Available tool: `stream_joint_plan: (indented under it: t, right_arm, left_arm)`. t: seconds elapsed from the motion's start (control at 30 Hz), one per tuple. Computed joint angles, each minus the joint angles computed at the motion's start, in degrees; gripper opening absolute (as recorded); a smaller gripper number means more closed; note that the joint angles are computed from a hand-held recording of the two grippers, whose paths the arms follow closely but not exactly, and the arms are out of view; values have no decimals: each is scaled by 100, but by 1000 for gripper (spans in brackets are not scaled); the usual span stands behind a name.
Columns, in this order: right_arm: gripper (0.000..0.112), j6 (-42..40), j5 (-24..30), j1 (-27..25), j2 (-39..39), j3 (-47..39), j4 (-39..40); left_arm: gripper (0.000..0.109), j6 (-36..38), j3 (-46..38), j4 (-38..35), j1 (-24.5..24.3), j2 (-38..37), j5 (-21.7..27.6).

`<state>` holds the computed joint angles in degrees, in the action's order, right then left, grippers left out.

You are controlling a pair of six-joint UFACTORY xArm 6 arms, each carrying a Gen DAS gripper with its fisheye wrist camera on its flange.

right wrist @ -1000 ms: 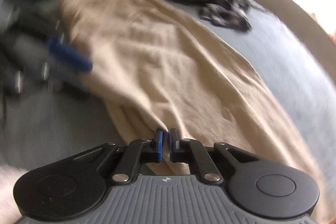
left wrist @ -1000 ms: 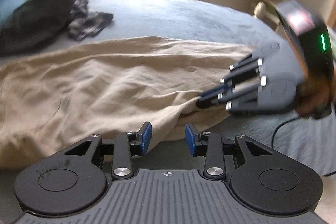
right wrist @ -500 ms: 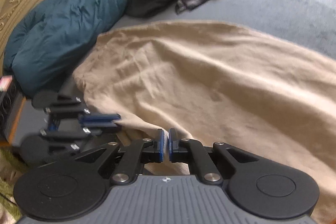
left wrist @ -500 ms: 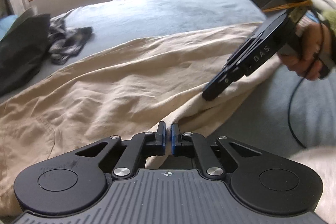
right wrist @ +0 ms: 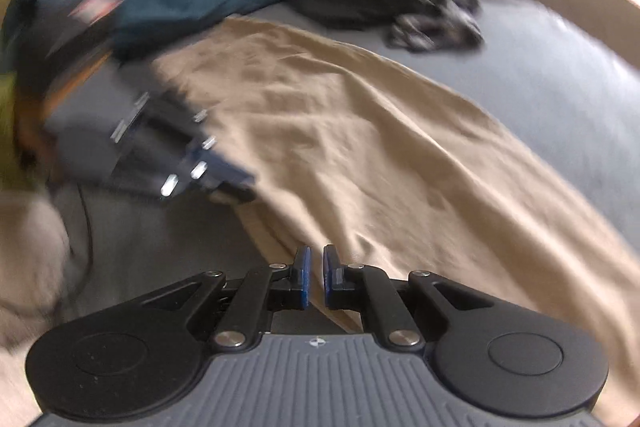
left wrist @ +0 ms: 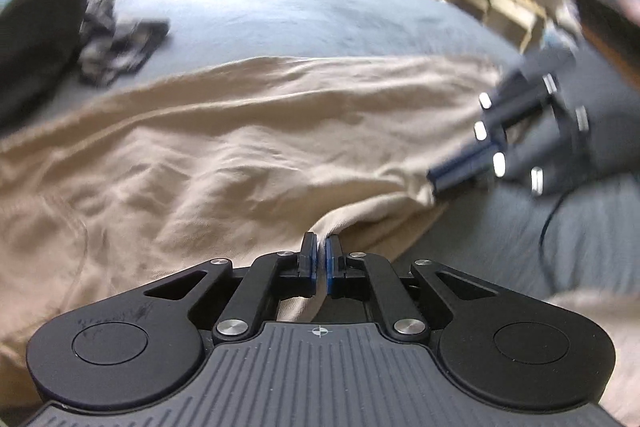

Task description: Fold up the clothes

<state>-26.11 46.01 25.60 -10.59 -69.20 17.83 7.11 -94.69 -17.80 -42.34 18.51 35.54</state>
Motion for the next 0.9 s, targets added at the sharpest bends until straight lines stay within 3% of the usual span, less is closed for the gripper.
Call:
stream_joint_plan:
  t: [0.3, 0.43, 0.6, 0.7, 0.8, 0.9]
  right_arm:
    - [6, -877, -948, 560, 60, 444, -1296]
    - [6, -778, -1149, 551, 314, 363, -1681]
    - [6, -275, -705, 138, 954, -404, -425]
    - [7, 195, -387, -174, 1178, -698, 391]
    - [8, 548, -461, -295, 1096, -678, 659]
    - [10, 333, -689, -160, 795, -404, 254]
  left_arm:
    - [3, -337, -626, -1767, 461, 502, 688]
    - [4, -345, -547, -2541, 584, 546, 651]
    - [5, -233, -562, -2377, 530, 551, 608]
    - [5, -530, -667, -2281, 543, 634, 681]
    - [7, -804, -760, -2418, 632, 717, 793]
    - [7, -858, -723, -2513, 666, 707, 792]
